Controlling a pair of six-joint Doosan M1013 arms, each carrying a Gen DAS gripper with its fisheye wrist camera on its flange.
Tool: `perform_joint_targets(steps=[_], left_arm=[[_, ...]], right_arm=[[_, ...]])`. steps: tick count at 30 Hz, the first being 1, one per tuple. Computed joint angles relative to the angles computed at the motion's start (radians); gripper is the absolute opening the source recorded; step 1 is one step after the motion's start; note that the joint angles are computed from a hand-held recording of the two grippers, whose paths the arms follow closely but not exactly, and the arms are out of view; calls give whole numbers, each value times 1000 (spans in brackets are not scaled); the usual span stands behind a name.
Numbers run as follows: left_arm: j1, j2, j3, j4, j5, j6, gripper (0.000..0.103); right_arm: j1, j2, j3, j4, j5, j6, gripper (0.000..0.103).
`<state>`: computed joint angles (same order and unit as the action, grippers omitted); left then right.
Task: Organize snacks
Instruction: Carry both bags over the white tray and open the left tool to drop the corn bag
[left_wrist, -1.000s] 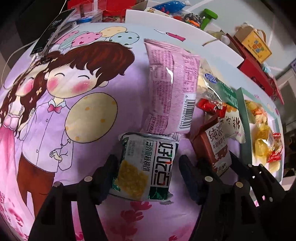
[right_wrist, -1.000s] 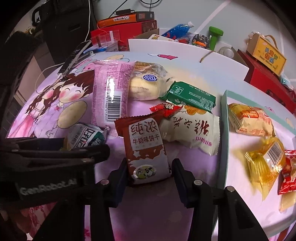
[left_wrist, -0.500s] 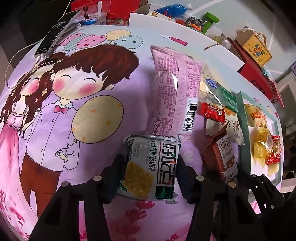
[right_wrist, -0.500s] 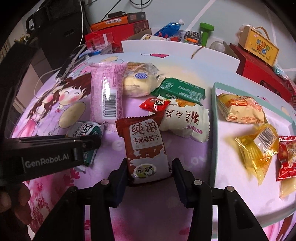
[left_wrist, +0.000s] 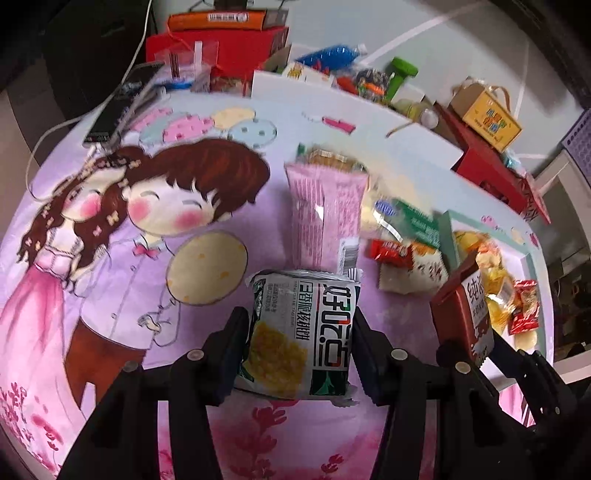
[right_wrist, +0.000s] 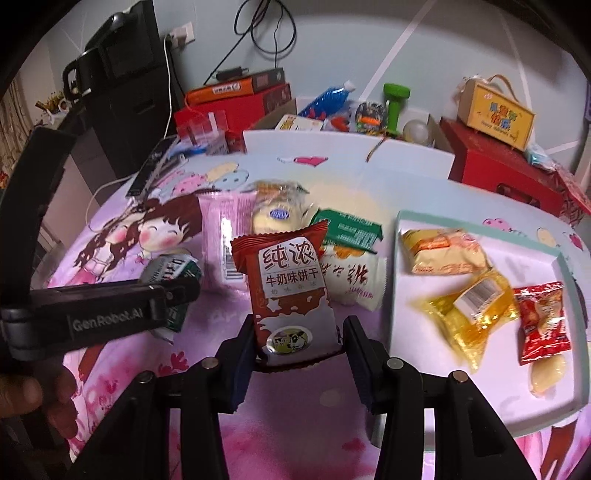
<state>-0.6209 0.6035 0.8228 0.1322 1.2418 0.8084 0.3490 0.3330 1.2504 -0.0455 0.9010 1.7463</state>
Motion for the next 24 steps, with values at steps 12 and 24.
perform_joint_targets(steps=[12,24], left_arm=[[-19,-8,-23,43,-59,2,56],[-52,23,-88,34,-69,76,56]], right_arm=[[-10,-35,22,-54,-2,84,49],[-48,-68,46,-114,2,218,49]])
